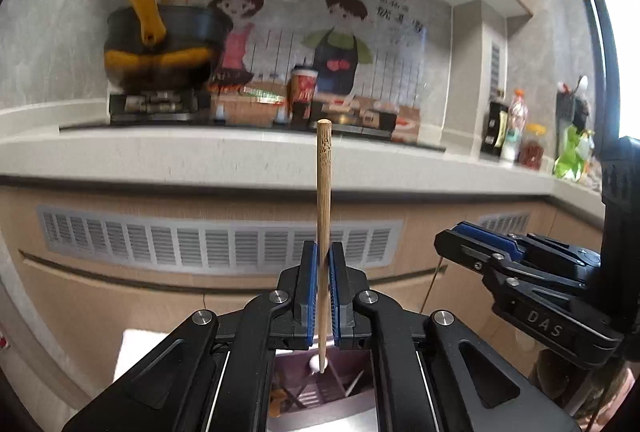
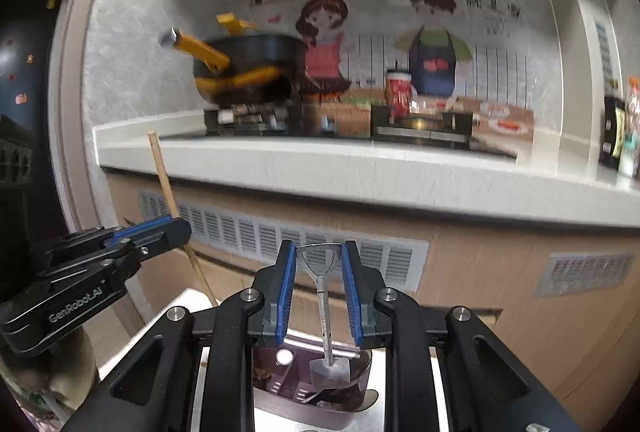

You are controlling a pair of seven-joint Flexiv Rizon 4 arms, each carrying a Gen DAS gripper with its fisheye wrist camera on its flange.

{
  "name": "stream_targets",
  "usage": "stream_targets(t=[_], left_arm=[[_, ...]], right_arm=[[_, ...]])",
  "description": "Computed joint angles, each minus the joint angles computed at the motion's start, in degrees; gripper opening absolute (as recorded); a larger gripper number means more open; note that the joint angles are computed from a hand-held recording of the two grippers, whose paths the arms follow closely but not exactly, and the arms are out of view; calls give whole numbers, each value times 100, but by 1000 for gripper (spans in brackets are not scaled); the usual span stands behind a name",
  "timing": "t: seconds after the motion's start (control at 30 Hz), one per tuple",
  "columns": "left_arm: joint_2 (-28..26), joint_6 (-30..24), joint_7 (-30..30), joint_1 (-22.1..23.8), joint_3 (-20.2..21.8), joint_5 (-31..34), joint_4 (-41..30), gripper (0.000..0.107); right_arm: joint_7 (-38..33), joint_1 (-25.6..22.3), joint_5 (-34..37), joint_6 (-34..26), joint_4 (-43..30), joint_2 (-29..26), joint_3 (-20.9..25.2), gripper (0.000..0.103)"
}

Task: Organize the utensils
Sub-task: 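Lift the shovel server and chopstick over the caddy and open both tools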

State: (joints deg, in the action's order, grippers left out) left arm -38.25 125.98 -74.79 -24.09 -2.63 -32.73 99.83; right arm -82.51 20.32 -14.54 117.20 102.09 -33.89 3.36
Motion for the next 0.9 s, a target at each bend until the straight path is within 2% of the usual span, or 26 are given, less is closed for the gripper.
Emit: stream_targets(t=[0.1,0.23,0.27,0.37,0.43,0.53,0.6,0.67,0.73,0.83,0.9], left_arm=[[-224,-224,-18,73,-10,-60,-173,6],[-431,-540,-199,215,-68,65,-293,6],[-478,-667,-240,272,-93,146,-332,6],[-580,-968,-380,293,-49,219,-393,9],[-597,-1158,-502,284,12,260,-386,10],[-523,-1281,-677,119,240,242,-233,22],[-426,-1213,-781,-77,439,158,-16,38],[-321,-1086,-864,-210,539,98,244,48],[-205,-941,-904,-341,615,19,550,49],[-71,-847,-862,-593,753,-275,933,50],[25,-727,-935,-577,637,-301,1214,51]], right_arm=[[96,-40,-88,-274,-229,-272,40,21],[92,193,81,-415,-379,-508,-226,21],[131,140,47,-488,-446,-570,-168,21],[276,-451,-479,-793,-582,-749,479,23],[357,-623,-633,-894,-595,-801,652,25],[420,-466,-476,-800,-417,-704,388,29],[427,-399,-373,-710,-209,-590,257,29],[371,-195,-179,-585,33,-462,-9,30],[214,186,182,-409,371,-296,-433,34],[-53,398,478,-309,841,-80,-625,39],[-230,533,691,-248,1175,65,-709,44]])
